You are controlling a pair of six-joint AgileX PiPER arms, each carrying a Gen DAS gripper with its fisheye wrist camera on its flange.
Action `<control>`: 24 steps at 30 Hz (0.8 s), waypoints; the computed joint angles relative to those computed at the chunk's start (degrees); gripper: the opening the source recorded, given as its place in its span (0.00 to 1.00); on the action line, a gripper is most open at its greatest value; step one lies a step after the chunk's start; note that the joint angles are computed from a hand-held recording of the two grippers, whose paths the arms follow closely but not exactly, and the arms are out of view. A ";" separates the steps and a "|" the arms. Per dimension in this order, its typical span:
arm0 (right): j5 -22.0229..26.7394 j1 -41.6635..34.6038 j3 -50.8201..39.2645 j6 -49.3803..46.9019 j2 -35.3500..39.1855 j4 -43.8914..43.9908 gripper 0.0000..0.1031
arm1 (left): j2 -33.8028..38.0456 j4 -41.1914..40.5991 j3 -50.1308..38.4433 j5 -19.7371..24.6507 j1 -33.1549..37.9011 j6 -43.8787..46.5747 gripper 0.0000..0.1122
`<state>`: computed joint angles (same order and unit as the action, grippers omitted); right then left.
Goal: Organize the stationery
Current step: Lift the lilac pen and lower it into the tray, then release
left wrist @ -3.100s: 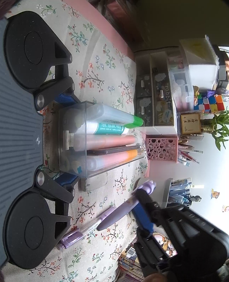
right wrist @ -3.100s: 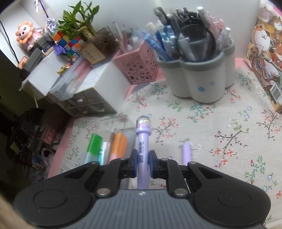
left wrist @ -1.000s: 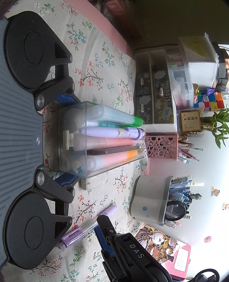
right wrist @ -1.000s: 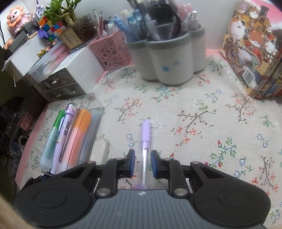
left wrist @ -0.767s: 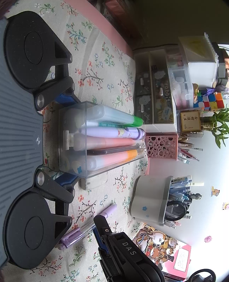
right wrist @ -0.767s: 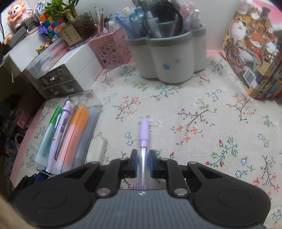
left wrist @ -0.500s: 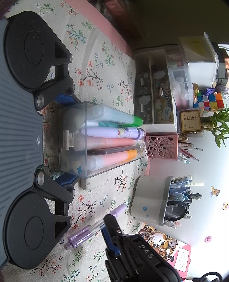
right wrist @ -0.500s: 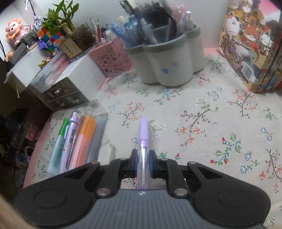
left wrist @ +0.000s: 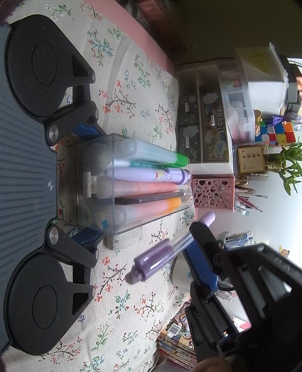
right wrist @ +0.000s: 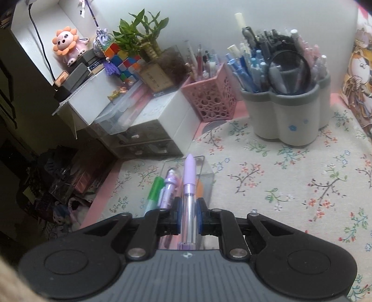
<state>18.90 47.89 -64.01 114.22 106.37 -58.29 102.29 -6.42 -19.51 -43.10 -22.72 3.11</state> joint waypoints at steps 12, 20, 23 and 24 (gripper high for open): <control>8.02 -3.37 -20.16 -36.05 11.66 35.61 0.17 | 0.01 0.12 0.06 -0.08 0.04 -0.06 0.65; 0.85 -3.71 -8.26 -21.05 5.24 22.31 0.17 | -0.02 0.11 0.21 -0.24 -0.03 -0.15 0.64; 0.17 -3.74 -3.17 -9.26 3.15 11.07 0.16 | -0.11 0.85 0.31 -0.24 0.32 -0.72 0.64; 0.76 -3.59 -2.33 -8.79 3.12 10.56 0.17 | -0.11 1.01 0.32 -0.27 0.38 -0.93 0.64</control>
<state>19.66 44.30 -66.34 105.44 109.49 -47.73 102.19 -5.41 -19.19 -43.37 -22.35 2.18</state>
